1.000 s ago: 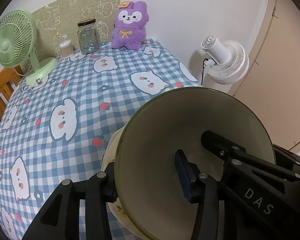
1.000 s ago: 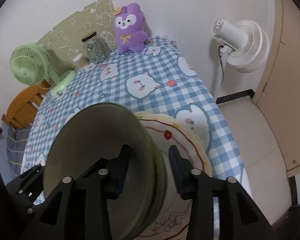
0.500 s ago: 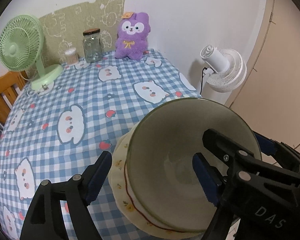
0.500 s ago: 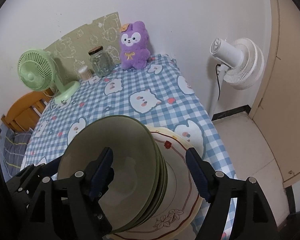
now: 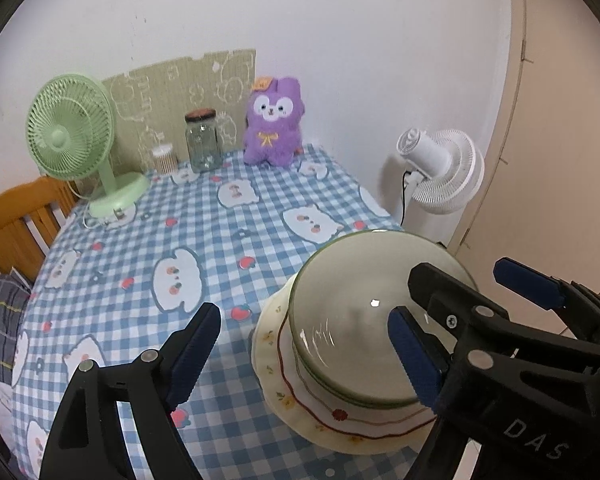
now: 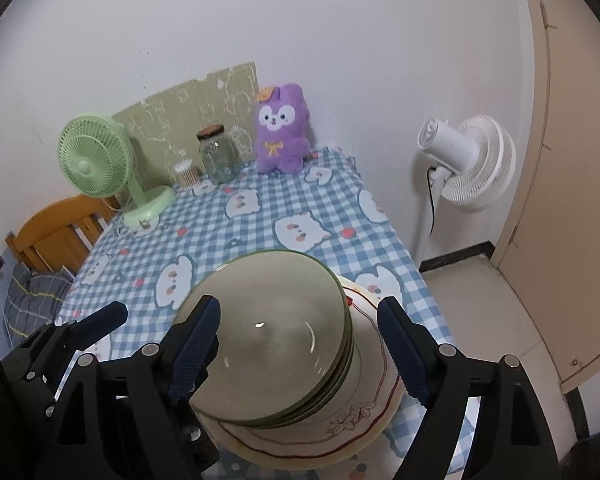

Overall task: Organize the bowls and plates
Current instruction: 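Open both tools off the bowl stack and pull back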

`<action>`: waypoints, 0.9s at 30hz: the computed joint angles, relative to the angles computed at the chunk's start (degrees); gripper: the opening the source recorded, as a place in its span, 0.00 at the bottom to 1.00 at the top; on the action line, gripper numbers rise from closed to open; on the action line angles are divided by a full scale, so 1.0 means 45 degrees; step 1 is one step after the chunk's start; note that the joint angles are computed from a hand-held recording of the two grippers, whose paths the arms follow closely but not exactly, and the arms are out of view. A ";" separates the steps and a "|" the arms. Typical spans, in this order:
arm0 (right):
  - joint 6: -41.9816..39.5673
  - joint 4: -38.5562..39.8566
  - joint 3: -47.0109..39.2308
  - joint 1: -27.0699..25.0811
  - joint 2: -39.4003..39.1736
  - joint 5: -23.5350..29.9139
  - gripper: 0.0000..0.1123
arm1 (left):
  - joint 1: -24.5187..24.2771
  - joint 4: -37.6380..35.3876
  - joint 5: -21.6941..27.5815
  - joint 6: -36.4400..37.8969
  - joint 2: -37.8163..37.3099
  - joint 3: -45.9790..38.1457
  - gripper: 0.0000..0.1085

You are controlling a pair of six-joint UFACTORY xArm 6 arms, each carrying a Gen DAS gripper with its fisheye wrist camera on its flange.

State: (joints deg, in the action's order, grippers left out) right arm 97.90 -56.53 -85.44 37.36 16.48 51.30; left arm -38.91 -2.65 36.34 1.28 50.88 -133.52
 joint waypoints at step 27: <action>0.0833 -0.1933 -0.1828 0.2745 0.1021 0.2673 0.83 | 0.0898 0.3118 -0.6335 -0.2847 -0.6070 1.0106 0.90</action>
State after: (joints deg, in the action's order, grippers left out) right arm 101.65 -65.22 -93.67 49.71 21.07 63.33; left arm -34.87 11.38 7.83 -11.54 23.57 -88.04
